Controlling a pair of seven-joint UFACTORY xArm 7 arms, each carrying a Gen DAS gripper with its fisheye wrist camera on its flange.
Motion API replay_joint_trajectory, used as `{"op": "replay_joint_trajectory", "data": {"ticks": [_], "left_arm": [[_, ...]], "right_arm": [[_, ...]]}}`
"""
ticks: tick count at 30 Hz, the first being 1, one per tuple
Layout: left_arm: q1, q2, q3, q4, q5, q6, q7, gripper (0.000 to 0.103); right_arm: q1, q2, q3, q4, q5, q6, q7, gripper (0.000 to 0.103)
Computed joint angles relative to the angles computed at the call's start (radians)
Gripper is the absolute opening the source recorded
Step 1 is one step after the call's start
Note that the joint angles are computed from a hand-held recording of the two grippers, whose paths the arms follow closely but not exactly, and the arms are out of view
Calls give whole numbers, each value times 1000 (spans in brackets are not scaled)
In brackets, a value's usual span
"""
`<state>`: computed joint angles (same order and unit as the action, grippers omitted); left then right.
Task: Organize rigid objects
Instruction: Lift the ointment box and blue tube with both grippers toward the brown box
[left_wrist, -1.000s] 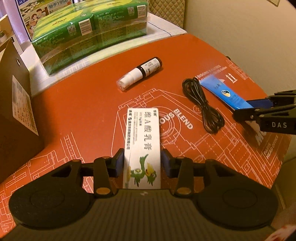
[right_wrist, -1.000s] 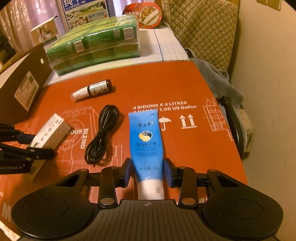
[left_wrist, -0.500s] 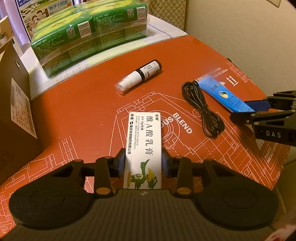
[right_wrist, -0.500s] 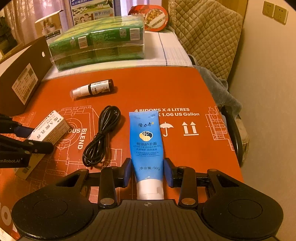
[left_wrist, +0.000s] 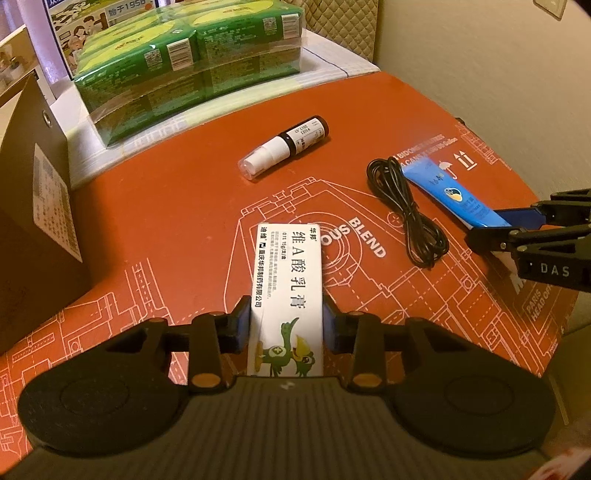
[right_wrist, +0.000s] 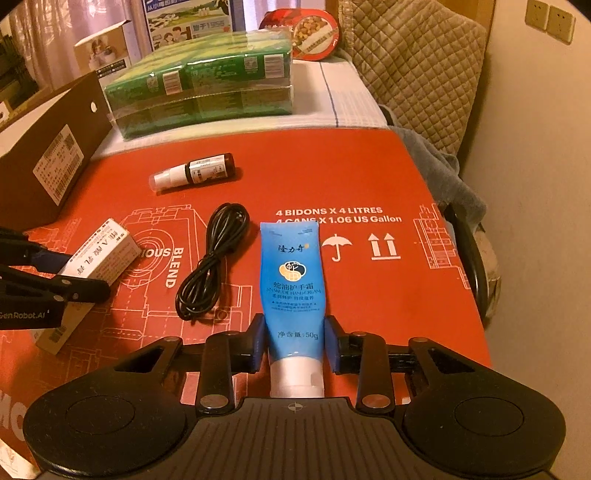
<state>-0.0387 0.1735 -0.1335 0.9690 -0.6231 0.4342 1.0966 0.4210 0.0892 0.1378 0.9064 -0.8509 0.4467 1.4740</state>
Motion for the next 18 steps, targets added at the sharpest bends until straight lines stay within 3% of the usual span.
{"op": "replay_joint_trajectory", "data": {"ticks": [12, 18], "left_arm": [[22, -86, 39, -15, -98, 48, 41, 33], [27, -141, 86, -7, -148, 76, 45, 33]], "right_arm": [[-15, -73, 31, 1, -40, 16, 69, 29], [-21, -55, 45, 69, -40, -28, 52, 29]]}}
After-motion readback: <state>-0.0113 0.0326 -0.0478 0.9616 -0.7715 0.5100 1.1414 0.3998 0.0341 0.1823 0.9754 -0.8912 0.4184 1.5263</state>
